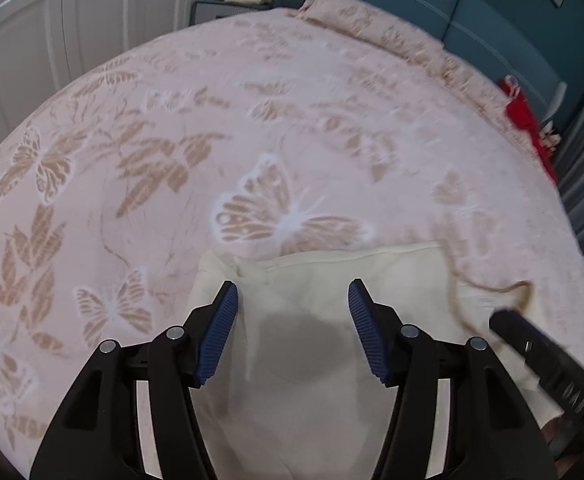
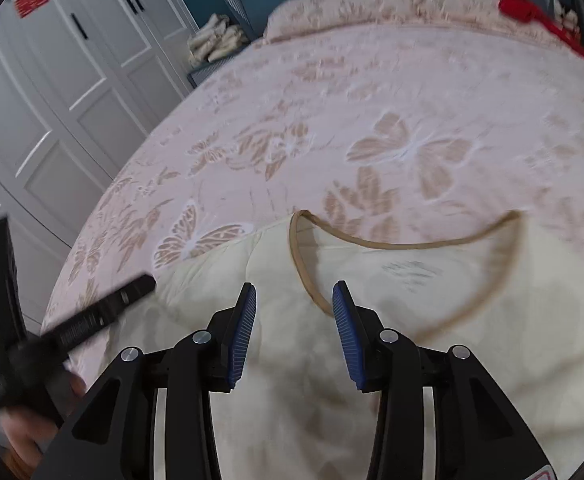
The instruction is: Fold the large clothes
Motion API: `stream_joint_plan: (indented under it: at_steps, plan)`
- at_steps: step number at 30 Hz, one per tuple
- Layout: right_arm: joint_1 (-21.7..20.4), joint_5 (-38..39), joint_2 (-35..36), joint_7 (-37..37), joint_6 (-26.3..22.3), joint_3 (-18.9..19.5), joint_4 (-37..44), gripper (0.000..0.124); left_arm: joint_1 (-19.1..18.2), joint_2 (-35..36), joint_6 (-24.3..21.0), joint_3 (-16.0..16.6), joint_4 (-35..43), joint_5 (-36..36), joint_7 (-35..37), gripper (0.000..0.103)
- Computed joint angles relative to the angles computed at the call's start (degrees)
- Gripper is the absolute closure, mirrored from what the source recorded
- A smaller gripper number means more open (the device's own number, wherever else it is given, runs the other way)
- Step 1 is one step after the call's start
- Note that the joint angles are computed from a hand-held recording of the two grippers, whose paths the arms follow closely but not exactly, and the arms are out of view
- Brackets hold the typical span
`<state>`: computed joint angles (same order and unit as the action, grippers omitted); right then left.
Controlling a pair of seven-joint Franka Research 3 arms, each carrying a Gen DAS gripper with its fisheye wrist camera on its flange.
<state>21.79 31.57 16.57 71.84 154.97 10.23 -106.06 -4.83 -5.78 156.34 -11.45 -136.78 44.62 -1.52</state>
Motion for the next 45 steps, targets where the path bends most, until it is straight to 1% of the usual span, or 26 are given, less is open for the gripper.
stream_joint_plan:
  at_steps: [2, 5, 7, 8, 10, 12, 17, 21, 22, 23, 25, 26, 27, 28, 29, 30, 31, 32, 33, 35, 37, 38, 39, 40, 42, 45]
  plan:
    - [0.5, -1.2, 3.5, 1.7, -2.1, -0.4, 3.2, 0.084, 0.4, 1.3, 0.5, 0.0, -0.2, 2.2, -1.5, 0.048]
    - [-0.1, -1.0, 6.2, 1.3, -4.0, 0.3, 4.8, 0.084, 0.0, 2.0, -1.6, -0.7, -0.1, 10.1, -6.6, 0.047]
    - [-1.6, 2.7, 4.9, -3.9, -0.2, 2.5, 1.6, 0.108, -0.5, 1.8, -2.5, -0.9, -0.4, 14.0, -9.9, 0.047]
    - [-2.6, 5.3, 4.3, -6.7, 0.6, 3.6, 0.4, 0.116, -0.6, 1.6, -2.2, -0.9, -0.9, 16.8, -12.8, 0.047]
    - [-3.6, 10.3, 3.0, -11.0, 4.0, 5.0, -2.1, 0.118, -0.6, 1.5, -1.3, -0.5, -1.5, 20.1, -16.5, 0.047]
    - [-2.6, 11.0, 2.9, -11.4, 5.8, 4.4, -2.9, 0.119, -0.7, 1.7, -1.3, -0.4, -1.6, 22.0, -18.5, 0.046]
    - [-0.5, 8.5, 4.2, -7.8, 9.5, 2.7, -3.1, 0.122, -2.2, 2.9, -5.3, -0.7, -0.2, 23.2, -19.2, 0.046]
    - [2.2, 2.4, 5.0, -2.6, 11.9, 0.3, -3.3, 0.124, -3.2, 3.8, -7.4, -0.5, 0.5, 23.5, -19.2, 0.046]
    - [2.0, 1.9, 5.2, -2.1, 12.2, 0.6, -3.3, 0.124, -3.4, 4.1, -8.2, -0.5, 0.8, 23.3, -19.0, 0.046]
    - [1.0, 2.4, 5.2, -2.5, 12.3, 1.6, -3.3, 0.124, -3.7, 4.4, -8.9, -0.5, 1.1, 22.9, -18.4, 0.045]
    - [-3.3, 8.5, 4.2, -7.4, 14.7, 6.5, -4.6, 0.12, -4.2, 4.9, -10.4, -0.4, 1.8, 21.4, -16.4, 0.045]
    - [-4.0, 10.7, 2.9, -8.4, 16.9, 7.3, -5.9, 0.118, -4.4, 4.9, -10.9, -0.4, 2.0, 20.5, -15.2, 0.044]
    - [-5.1, 13.2, 0.8, -9.0, 21.1, 8.5, -8.2, 0.114, -4.3, 4.6, -10.1, -0.1, 2.0, 19.3, -13.7, 0.041]
    - [-8.2, 19.7, -1.7, -13.1, 25.1, 11.8, -10.1, 0.112, -4.2, 4.2, -9.2, 0.2, 1.8, 18.2, -12.5, 0.039]
    - [-11.2, 26.7, -3.4, -18.3, 25.9, 14.4, -10.7, 0.109, -4.1, 3.2, -8.8, 0.3, 1.5, 16.2, -10.5, 0.034]
    - [-13.6, 29.9, -5.8, -19.5, 25.2, 15.1, -11.9, 0.107, -4.3, 1.7, -10.2, 0.0, 1.2, 14.8, -9.4, 0.03]
    - [-14.7, 29.0, -8.0, -17.4, 23.8, 13.8, -13.4, 0.106, -4.4, 0.4, -11.1, -0.5, 0.9, 14.6, -9.7, 0.029]
    - [-13.8, 27.7, -9.1, -15.8, 22.9, 11.2, -14.3, 0.102, -4.4, -1.4, -10.7, -0.9, 0.5, 15.3, -10.8, 0.028]
    - [-13.6, 25.4, -10.1, -13.7, 22.2, 8.6, -15.3, 0.1, -4.1, -3.3, -7.7, -1.1, 0.2, 16.8, -12.9, 0.026]
    - [-11.9, 16.4, -10.2, -6.1, 21.5, 2.8, -16.8, 0.098, -3.5, -3.6, -3.7, -1.9, 2.0, 18.3, -15.7, 0.017]
    - [-10.9, 12.7, -9.6, -2.2, 18.5, -1.1, -16.7, 0.098, -2.8, 0.4, 4.1, -2.7, 7.4, 18.2, -15.4, 0.012]
    - [-11.4, 13.2, -8.9, -2.3, 16.0, -2.2, -15.8, 0.098, -4.4, 2.9, 6.7, -1.4, 9.8, 16.5, -12.9, 0.011]
    - [-11.8, 14.4, -8.3, -3.0, 14.4, -2.8, -15.1, 0.098, -4.6, 7.4, 10.4, -2.1, 13.8, 10.9, -6.4, 0.011]
    - [-12.5, 16.4, -7.8, -4.6, 13.2, -2.9, -14.4, 0.098, -5.4, 10.4, 11.6, -2.3, 16.4, 6.3, -1.3, 0.011]
    - [-13.5, 20.0, -7.0, -8.3, 10.9, -3.0, -13.4, 0.1, -6.7, 18.6, 10.3, -4.6, 24.4, -3.1, 10.1, 0.011]
    - [-13.9, 23.0, -6.5, -12.0, 8.7, -3.3, -13.1, 0.101, -8.3, 28.1, 4.4, -6.6, 34.6, -10.3, 19.0, 0.011]
